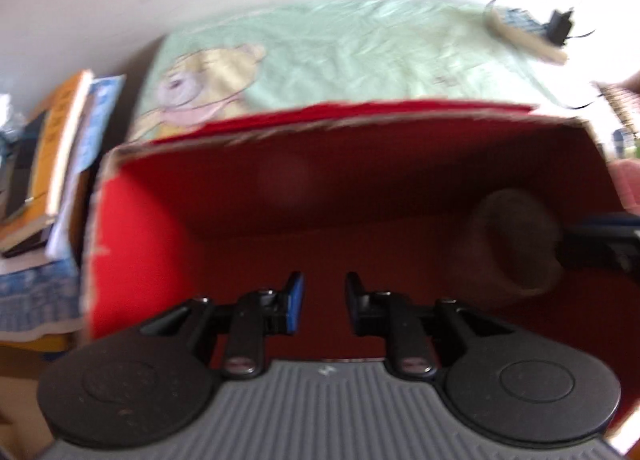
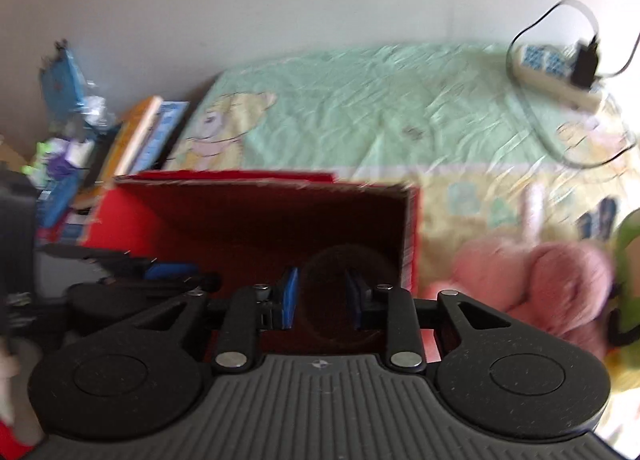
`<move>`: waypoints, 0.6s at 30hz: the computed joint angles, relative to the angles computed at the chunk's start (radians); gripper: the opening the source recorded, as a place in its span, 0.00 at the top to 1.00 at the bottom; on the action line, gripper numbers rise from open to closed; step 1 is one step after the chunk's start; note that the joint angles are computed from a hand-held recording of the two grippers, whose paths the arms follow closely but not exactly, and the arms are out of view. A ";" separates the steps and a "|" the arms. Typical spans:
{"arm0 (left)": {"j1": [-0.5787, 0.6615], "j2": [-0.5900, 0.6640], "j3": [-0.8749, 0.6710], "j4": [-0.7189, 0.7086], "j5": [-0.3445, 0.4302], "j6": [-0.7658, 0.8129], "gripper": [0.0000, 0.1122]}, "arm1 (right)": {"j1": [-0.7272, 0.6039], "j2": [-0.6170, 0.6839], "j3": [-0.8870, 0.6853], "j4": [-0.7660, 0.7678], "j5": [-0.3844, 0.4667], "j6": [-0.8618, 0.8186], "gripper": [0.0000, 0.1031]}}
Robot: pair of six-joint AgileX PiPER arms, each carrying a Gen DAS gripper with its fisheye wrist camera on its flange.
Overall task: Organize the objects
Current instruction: 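Carry the tape roll into the red box and open the right tool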
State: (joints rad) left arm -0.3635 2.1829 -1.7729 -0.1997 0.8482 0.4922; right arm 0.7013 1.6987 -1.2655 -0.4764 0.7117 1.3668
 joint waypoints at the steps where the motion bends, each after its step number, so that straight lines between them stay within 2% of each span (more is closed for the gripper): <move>1: 0.005 0.021 -0.030 0.021 0.028 -0.025 0.81 | -0.005 0.019 -0.020 0.055 -0.007 -0.046 0.72; 3: 0.016 0.052 -0.080 0.028 0.092 -0.050 0.81 | -0.009 0.068 -0.059 0.139 -0.018 -0.115 0.72; 5: 0.010 0.044 -0.071 0.060 0.082 -0.076 0.81 | -0.017 0.121 -0.098 0.215 -0.026 -0.176 0.72; 7: 0.004 0.032 -0.052 0.082 0.068 -0.085 0.75 | -0.031 0.175 -0.148 0.267 0.000 -0.225 0.72; 10: 0.004 0.040 -0.066 0.094 0.089 -0.099 0.75 | -0.041 0.221 -0.178 0.251 0.033 -0.170 0.73; 12: 0.004 0.042 -0.073 0.092 0.116 -0.099 0.75 | -0.046 0.211 -0.152 0.218 -0.006 -0.110 0.74; 15: -0.013 0.023 -0.040 0.121 0.095 -0.110 0.74 | -0.026 0.209 -0.145 0.135 -0.002 0.010 0.78; 18: -0.020 0.005 -0.012 0.132 0.093 -0.104 0.74 | -0.014 0.209 -0.146 0.116 0.006 0.061 0.79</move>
State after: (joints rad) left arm -0.3834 2.1880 -1.7849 -0.0673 0.9408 0.3877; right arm 0.6869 1.9076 -1.4116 -0.3609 0.7175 1.4283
